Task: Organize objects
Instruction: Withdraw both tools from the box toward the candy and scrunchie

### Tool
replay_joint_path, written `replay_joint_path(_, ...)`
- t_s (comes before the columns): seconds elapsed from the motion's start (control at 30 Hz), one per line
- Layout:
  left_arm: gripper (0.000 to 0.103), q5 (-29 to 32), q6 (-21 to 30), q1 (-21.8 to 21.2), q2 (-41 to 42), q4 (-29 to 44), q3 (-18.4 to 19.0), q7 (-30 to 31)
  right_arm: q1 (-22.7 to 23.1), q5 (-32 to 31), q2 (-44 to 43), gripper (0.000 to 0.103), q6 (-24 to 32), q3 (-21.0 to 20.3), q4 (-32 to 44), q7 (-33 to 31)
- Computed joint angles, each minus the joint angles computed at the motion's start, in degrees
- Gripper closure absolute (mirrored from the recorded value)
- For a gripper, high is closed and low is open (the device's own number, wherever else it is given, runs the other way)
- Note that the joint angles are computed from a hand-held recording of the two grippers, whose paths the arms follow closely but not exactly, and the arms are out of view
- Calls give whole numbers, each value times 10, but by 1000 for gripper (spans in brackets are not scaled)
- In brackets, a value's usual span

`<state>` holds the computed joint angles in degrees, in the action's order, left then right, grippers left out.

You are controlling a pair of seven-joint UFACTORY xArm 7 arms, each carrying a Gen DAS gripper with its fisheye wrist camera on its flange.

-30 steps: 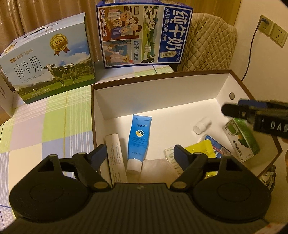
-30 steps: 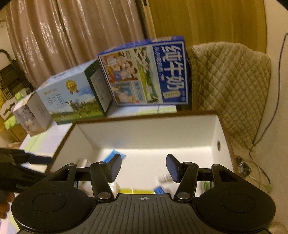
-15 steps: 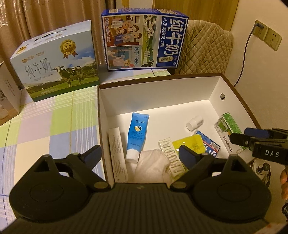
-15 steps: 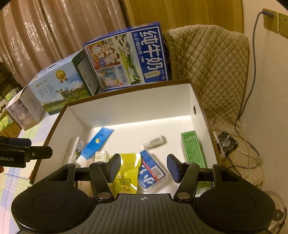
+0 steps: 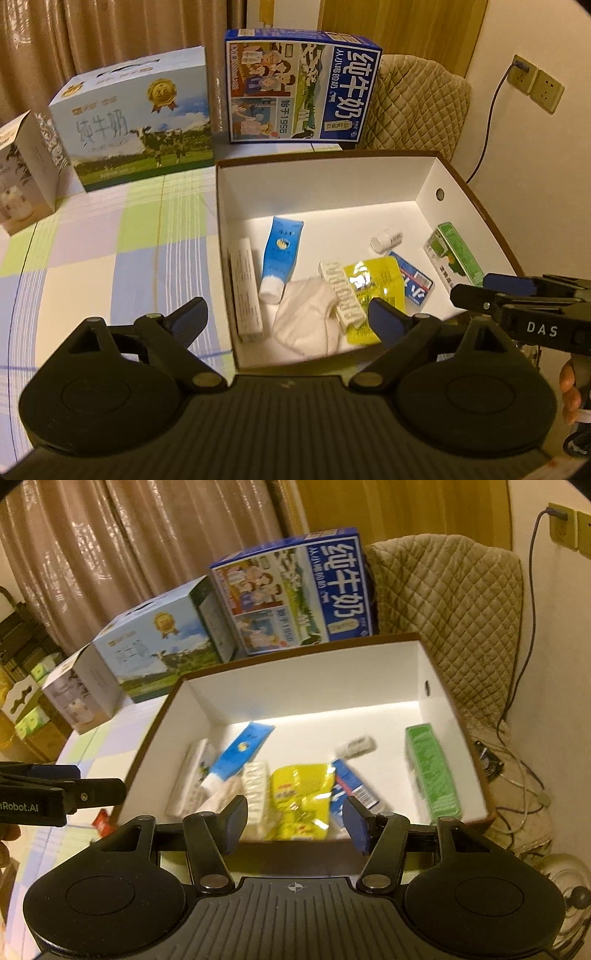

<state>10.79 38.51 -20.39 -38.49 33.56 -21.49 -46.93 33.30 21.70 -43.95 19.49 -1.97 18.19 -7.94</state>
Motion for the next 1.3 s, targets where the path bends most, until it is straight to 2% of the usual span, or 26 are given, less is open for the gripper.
replay_joint_path(0.2, 11, -23, 48, -24, -80, -44, 10, 4, 33, 26, -57, 49, 25, -3, -30, 13)
replay_joint_path(0.4, 11, -58, 102, -49, -184, -103, 21, 6, 62, 45, -104, 49, 55, 14, -56, 53)
replay_joint_path(0.67, 11, -100, 210, -82, -329, -169, 28, 8, 90, 48, -141, 49, 82, 64, -82, 140)
replay_joint_path(0.97, 11, -120, 343, -95, -490, -220, 31, 25, 136, 26, -113, 49, 79, 108, -83, 220)
replay_joint_path(1.13, 11, -130, 397, -93, -564, -241, 32, 41, 160, 9, -78, 49, 62, 127, -78, 257)
replay_joint_path(1.3, 11, -135, 426, -80, -606, -256, 39, 63, 173, -10, -34, 49, 44, 139, -65, 282)
